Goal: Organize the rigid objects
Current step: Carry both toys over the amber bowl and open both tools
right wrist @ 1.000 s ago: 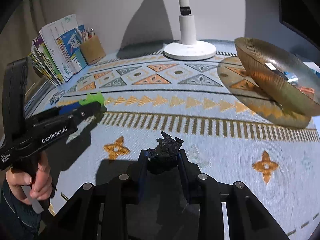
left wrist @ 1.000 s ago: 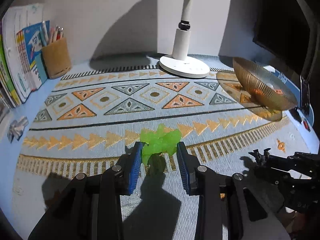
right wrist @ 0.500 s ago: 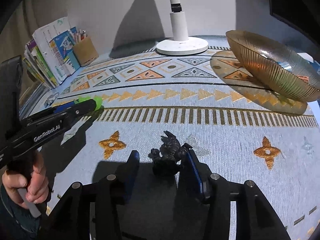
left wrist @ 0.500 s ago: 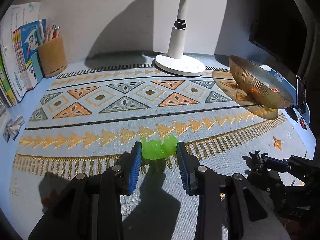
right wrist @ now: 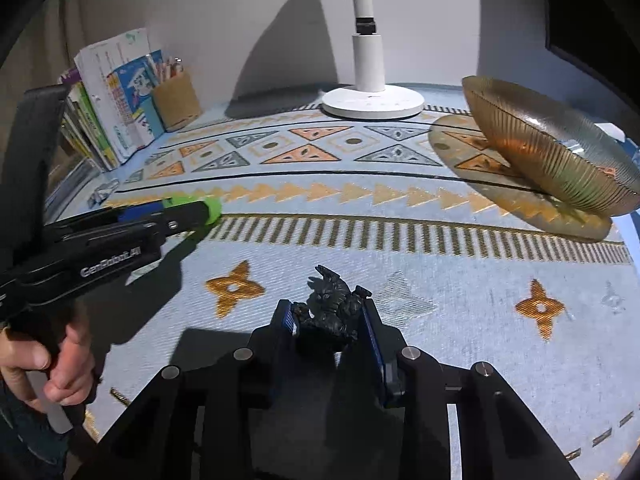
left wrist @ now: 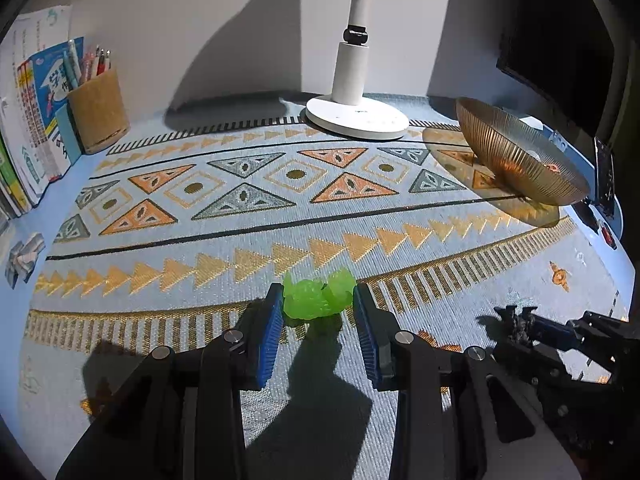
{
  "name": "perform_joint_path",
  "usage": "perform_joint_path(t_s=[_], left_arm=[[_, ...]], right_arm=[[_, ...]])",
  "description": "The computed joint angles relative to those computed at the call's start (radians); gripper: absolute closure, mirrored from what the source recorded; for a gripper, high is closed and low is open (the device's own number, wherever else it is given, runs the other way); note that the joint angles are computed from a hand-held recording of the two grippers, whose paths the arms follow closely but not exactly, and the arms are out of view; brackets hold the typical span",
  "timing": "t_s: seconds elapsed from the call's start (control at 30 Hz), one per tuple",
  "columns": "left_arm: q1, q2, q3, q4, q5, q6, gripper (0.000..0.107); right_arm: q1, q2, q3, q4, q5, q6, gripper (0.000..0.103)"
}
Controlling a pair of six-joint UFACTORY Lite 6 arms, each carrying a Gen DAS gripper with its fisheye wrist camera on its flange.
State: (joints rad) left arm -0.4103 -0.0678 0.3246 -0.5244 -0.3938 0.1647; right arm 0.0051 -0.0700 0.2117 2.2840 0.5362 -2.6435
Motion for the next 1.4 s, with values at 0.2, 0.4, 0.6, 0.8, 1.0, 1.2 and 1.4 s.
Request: perform_joint_path(t_s=[0.2,0.4,0.6,0.8,1.0,1.2,1.4], left_arm=[[0.010,-0.010,-0.002,0.075,0.018,-0.041,0.076],[-0.039,-0.046,-0.017,-0.012,0.030,-0.005,0.076],[-0.125,-0.131,0.028,-0.266,0.075,0.209,0.076],[-0.250,-0.126,0.298,-0.705,0.095,0.703,0.076],[-0.285,0.090,0.727,-0.910,0.163,0.983,0.076],[-0.287,0.440,1.176,-1.304,0.205,1.423,0.076],[-0.248,0.801,1.501,-1.932,0.226,2.023,0.076]], right_arm=[[-0.037,-0.041,-0.014,-0.166,0.025,0.132,0.070],[-0.188,-0.104,-0.001,-0.394,0.071,0.281,0.070],[-0.427,-0.107,0.094,-0.667,0.173,0.462,0.070],[-0.724,-0.107,0.346,-0.874,0.339,0.674,0.070],[-0.864,0.039,0.752,-0.874,0.403,0.895,0.070],[-0.806,0.254,1.073,-0.888,0.302,1.061,0.070],[-0.686,0.535,1.284,-1.017,0.183,1.209,0.070]])
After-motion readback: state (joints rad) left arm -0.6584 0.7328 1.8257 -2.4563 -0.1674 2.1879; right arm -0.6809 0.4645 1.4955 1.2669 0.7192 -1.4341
